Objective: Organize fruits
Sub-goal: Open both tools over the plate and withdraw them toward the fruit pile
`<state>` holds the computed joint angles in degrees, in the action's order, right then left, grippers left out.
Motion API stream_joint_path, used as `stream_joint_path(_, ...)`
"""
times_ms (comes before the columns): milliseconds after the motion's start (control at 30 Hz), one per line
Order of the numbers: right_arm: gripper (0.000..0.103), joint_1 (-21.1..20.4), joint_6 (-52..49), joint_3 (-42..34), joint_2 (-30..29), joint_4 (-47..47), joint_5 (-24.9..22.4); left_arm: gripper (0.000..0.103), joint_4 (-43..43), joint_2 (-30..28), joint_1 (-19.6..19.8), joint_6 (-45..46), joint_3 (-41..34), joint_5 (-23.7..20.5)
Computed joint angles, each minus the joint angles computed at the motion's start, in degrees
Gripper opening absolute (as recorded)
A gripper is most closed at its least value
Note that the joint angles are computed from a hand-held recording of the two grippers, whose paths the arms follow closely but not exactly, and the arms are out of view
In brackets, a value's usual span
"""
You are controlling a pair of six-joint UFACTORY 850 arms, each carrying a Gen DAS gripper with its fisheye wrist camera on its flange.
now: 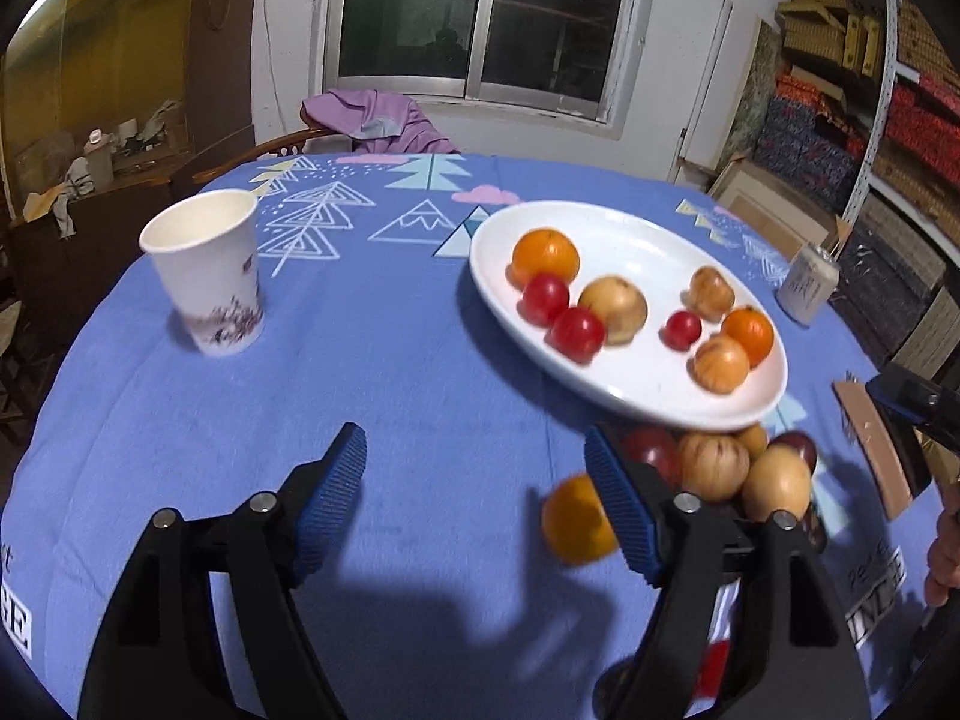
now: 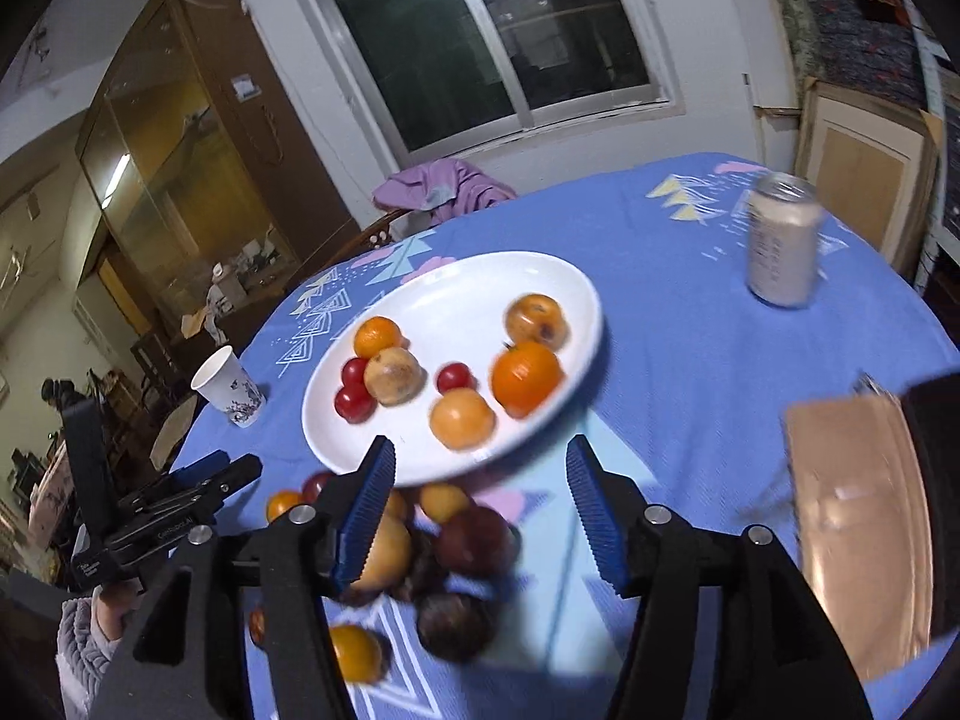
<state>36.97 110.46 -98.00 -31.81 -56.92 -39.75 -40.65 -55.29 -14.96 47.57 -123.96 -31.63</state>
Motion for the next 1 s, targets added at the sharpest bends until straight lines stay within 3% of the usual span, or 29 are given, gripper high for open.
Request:
stream_joint_path(133, 0.065, 1.13, 9.09, 6.76, 3.73, -3.81, 0.75, 0.079, -3.02, 4.89, -0.77, 7.92, 9.09, 5.57)
stream_joint_path(300, 0.07, 0.92, 11.81, 7.91, 4.1, -3.8, 1.37, 0.079, -1.34, 7.64, -2.65, 14.05, 14.65, 12.23)
stream_joint_path(533, 0.073, 1.21, 9.11, 6.24, 3.1, -3.11, 1.52, 0.079, 5.2, 5.93, -3.14, 9.16, 11.88, 9.84)
stream_joint_path(700, 0.073, 1.23, 8.63, 5.84, 2.9, -2.79, 1.31, 0.08, 12.74, 2.61, -3.27, 1.15, 6.4, 4.89)
stream_joint_path(767, 0.073, 1.24, 8.57, 5.79, 2.89, -2.68, 1.32, 0.08, 11.97, 1.26, -2.59, -0.18, 4.08, 2.71)
stream_joint_path(933, 0.073, 1.28, 8.85, 5.89, 2.96, -2.97, 1.2, 0.08, 8.83, 1.24, -1.3, -0.34, 3.61, 5.29)
stream_joint_path(1000, 0.073, 1.25, 8.58, 5.9, 2.96, -2.84, 1.29, 0.08, 7.7, 0.74, -1.2, 0.73, 2.78, 3.82)
